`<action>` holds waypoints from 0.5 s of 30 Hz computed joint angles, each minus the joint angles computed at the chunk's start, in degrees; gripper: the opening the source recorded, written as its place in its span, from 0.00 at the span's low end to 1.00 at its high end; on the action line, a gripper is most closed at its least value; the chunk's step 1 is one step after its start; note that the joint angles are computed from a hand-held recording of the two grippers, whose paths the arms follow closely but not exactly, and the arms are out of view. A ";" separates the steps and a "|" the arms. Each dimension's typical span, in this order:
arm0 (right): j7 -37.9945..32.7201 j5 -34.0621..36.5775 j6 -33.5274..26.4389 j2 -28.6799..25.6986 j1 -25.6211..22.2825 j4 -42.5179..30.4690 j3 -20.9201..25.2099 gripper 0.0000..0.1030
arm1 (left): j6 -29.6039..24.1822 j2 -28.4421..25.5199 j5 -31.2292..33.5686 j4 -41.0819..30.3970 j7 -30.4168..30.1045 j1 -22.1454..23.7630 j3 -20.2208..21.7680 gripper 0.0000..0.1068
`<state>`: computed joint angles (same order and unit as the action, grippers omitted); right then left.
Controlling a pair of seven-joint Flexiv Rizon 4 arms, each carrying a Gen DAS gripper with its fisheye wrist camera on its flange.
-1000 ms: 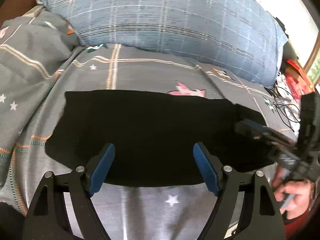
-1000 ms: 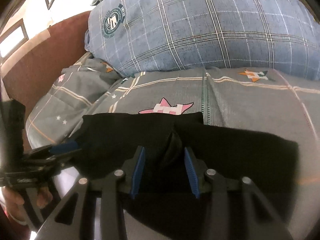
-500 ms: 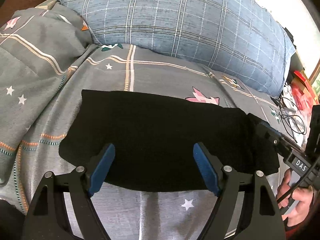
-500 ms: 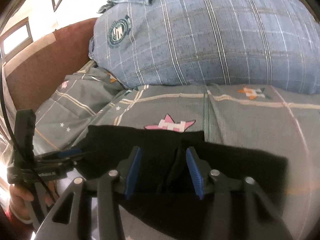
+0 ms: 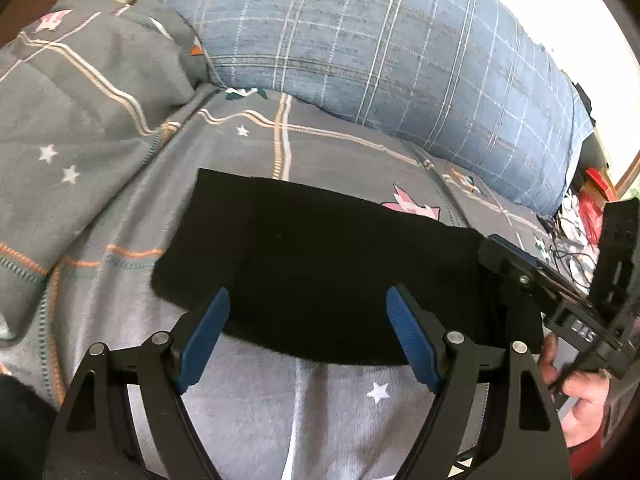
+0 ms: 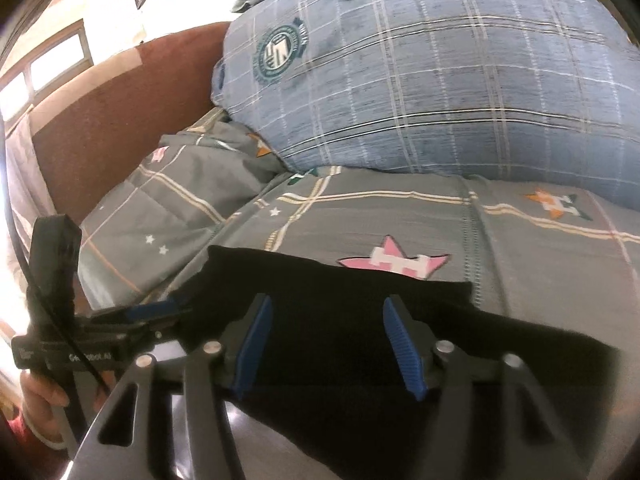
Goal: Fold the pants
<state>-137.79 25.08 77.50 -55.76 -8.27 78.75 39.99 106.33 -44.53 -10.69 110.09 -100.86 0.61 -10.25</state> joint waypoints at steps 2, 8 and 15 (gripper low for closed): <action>-0.14 -0.34 -0.56 -0.11 0.54 -0.48 -0.06 0.58 | 1.51 0.25 1.00 1.83 -1.06 2.74 -2.55 0.78; -2.31 -1.01 -3.60 -0.78 2.52 -2.95 -0.10 0.63 | 1.41 -0.28 0.62 3.54 -5.50 4.77 -3.20 0.78; -2.68 -2.16 -10.72 -2.15 8.40 -8.85 -4.91 0.64 | -1.98 -1.80 -1.56 1.10 -6.76 2.58 -0.76 0.78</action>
